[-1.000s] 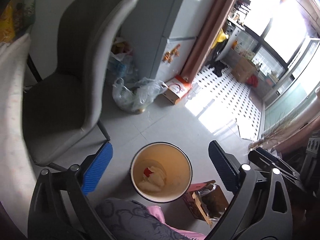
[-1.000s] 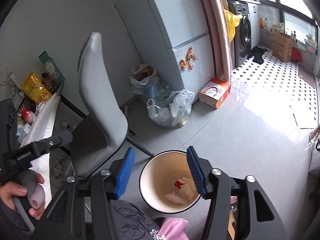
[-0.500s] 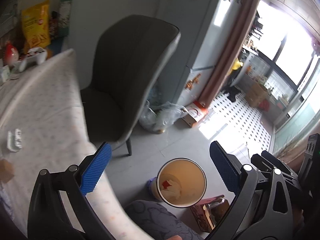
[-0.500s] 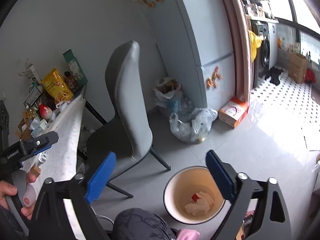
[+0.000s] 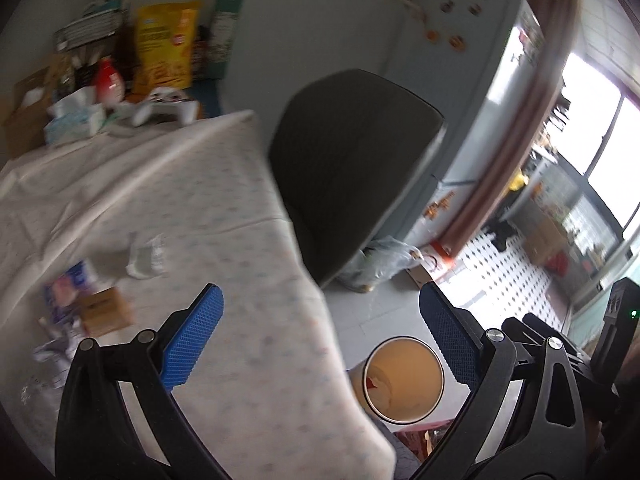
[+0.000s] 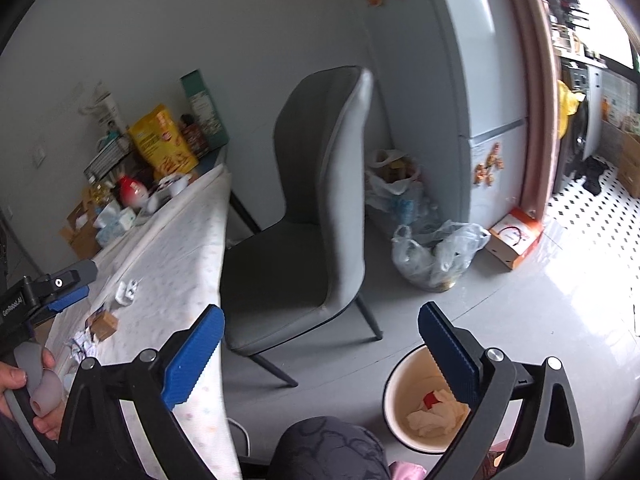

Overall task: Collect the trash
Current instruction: 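Bring the left tool back over the crumpled paper on the table, then grasp the crumpled printed paper with the left gripper and lift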

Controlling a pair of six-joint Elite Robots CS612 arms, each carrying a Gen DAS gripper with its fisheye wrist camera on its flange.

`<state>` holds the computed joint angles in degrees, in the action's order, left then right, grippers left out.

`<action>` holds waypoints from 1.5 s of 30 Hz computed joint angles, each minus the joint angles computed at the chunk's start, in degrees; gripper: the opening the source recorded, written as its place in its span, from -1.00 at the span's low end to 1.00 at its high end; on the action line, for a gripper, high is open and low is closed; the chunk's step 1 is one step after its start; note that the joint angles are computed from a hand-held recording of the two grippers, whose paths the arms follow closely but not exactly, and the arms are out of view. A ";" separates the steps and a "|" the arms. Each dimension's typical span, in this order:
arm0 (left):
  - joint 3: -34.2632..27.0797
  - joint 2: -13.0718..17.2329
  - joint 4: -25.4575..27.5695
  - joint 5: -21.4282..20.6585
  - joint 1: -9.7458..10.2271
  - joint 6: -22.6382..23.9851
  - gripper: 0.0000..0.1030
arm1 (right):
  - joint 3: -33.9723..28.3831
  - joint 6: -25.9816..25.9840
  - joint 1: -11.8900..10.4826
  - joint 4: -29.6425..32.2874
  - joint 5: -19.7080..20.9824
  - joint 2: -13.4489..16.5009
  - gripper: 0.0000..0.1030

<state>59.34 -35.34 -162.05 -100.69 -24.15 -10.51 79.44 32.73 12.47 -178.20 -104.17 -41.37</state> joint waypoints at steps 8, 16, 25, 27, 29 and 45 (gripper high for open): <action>3.78 -1.59 -2.16 4.26 2.39 -3.48 0.89 | -4.70 -3.43 1.40 1.90 2.96 2.09 0.85; 6.75 -2.49 -3.41 6.89 4.34 -6.50 0.89 | -9.88 -7.33 2.45 4.27 8.40 4.61 0.85; 6.96 -1.74 -0.90 11.30 5.25 -6.40 0.88 | -15.46 -8.88 3.48 8.24 11.06 7.53 0.85; 6.41 -1.28 0.05 11.87 5.37 -6.01 0.78 | -16.65 -9.06 3.56 9.69 11.52 8.13 0.85; 5.85 -0.92 1.02 11.75 5.54 -5.87 0.53 | -17.67 -9.38 3.69 10.71 12.05 8.56 0.85; 7.53 -3.06 -3.87 13.92 7.09 -9.36 -0.63 | -29.13 -15.00 5.47 16.62 16.57 13.76 0.85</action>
